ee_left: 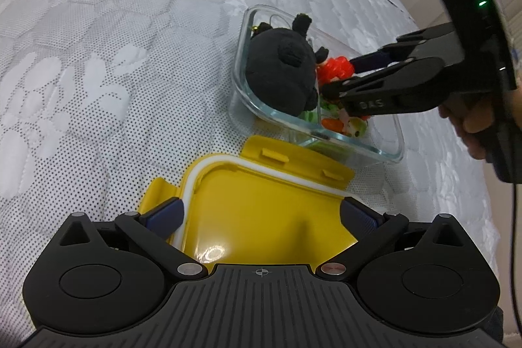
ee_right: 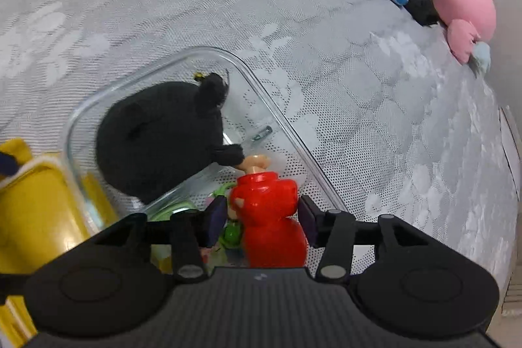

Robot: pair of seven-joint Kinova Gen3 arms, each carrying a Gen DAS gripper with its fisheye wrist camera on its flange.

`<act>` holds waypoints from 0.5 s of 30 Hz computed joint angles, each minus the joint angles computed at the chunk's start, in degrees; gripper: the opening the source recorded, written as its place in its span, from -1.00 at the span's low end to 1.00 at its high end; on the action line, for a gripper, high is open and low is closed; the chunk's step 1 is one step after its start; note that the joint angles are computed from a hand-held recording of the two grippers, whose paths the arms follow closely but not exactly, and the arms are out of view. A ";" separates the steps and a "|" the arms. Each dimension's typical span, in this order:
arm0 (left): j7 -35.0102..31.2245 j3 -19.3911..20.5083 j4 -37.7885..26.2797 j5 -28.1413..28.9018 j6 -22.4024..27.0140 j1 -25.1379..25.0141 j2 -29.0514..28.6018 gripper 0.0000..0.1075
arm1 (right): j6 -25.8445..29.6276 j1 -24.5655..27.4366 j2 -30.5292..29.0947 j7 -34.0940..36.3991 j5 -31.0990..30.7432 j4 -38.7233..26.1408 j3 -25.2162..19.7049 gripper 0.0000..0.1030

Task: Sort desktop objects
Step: 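Push the red doll down into the glass container with the right gripper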

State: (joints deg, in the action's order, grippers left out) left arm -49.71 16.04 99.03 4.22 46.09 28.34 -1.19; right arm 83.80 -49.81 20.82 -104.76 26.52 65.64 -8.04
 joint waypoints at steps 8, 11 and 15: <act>1.09 0.26 -0.34 -1.06 0.25 0.32 0.19 0.92 | 1.12 -4.32 -3.17 10.55 8.99 2.14 -2.17 -0.07; 0.44 0.21 -0.05 -1.06 -0.05 0.41 -0.01 0.92 | 4.01 -5.76 -1.45 13.67 10.64 0.86 -1.94 -0.07; 0.32 -0.04 0.42 -0.16 -0.48 0.09 -0.47 0.92 | 4.55 -6.54 -1.92 10.28 10.67 -0.04 -0.92 -0.03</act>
State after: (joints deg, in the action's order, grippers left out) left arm -49.39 16.00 99.46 4.05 45.62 28.43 -1.66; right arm 88.35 -56.35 18.90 -94.48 37.18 65.61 -8.95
